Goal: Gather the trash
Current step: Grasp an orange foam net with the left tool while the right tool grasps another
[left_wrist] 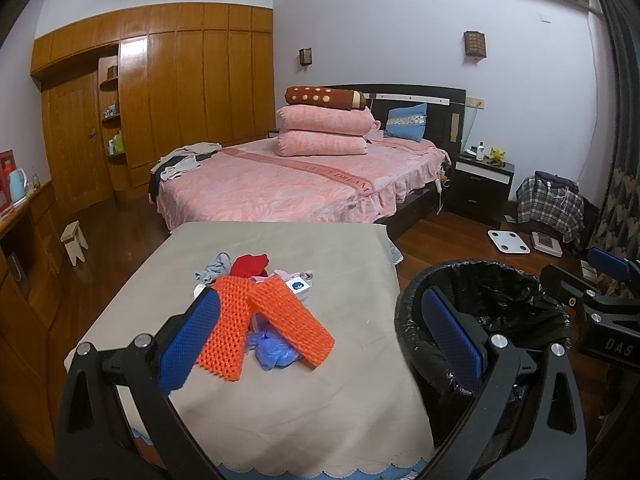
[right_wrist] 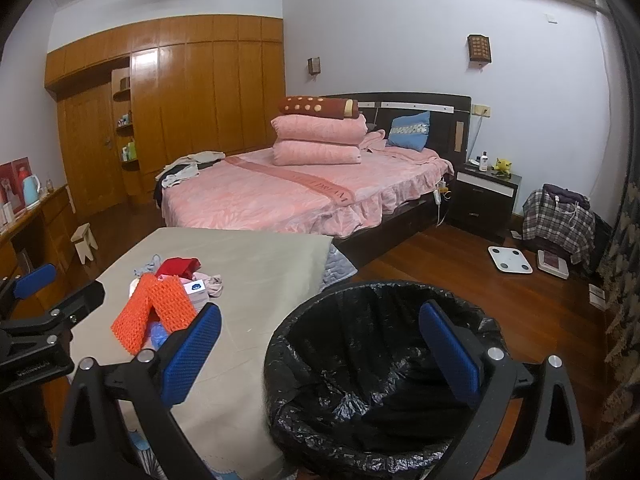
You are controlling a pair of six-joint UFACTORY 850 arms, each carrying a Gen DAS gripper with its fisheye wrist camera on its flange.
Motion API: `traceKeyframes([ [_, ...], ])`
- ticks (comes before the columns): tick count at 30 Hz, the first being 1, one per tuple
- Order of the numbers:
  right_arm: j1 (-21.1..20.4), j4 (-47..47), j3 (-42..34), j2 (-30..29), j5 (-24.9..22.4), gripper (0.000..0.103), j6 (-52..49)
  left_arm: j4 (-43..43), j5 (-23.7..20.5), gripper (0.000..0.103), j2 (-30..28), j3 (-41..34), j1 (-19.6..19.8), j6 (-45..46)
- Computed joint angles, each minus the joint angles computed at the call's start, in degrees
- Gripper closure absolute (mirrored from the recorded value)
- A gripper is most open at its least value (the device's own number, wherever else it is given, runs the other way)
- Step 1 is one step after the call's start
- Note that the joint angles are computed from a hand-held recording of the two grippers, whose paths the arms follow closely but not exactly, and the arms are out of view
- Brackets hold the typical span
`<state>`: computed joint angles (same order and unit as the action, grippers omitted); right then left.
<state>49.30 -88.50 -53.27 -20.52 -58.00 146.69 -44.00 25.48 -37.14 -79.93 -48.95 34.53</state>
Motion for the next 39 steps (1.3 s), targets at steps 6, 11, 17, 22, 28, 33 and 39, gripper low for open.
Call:
traceKeyframes([
  [6, -1.1, -2.5, -1.6, -1.5, 1.8, 0.006, 0.1, 0.4, -0.6, 0.005, -1.4, -1.5, 1.4, -0.3],
  [11, -2.7, -6.3, -4.4, -4.1, 4.3, 0.006, 0.7, -0.8, -0.7, 0.005, -1.8, -1.7, 2.4, 0.4],
  [17, -5.1, -12.0, -9.4, -9.0, 8.5, 0.006, 1.4, -3.7, -0.3, 0.005, -3.4, -2.9, 4.7, 3.7],
  [22, -6.9, -15.6, -15.0, -14.1, 12.9, 0.01, 0.8, -6.2, -0.6, 0.005, -5.0, -4.1, 7.2, 5.0],
  [28, -8.9, -16.3, -22.9, -20.9, 18.7, 0.016, -2.7, -6.0, -1.8, 0.005, -7.8, -6.8, 10.0, 4.5],
  [33, -10.2, -15.3, -29.3, -26.4, 24.0, 0.021, -5.9, -8.1, -3.3, 0.005, -10.2, -9.1, 11.3, 7.7],
  [39, -11.2, -12.1, -35.9, -31.5, 28.8, 0.027, -11.4, -8.9, -5.8, 0.013, -12.2, -11.1, 12.5, 8.7],
])
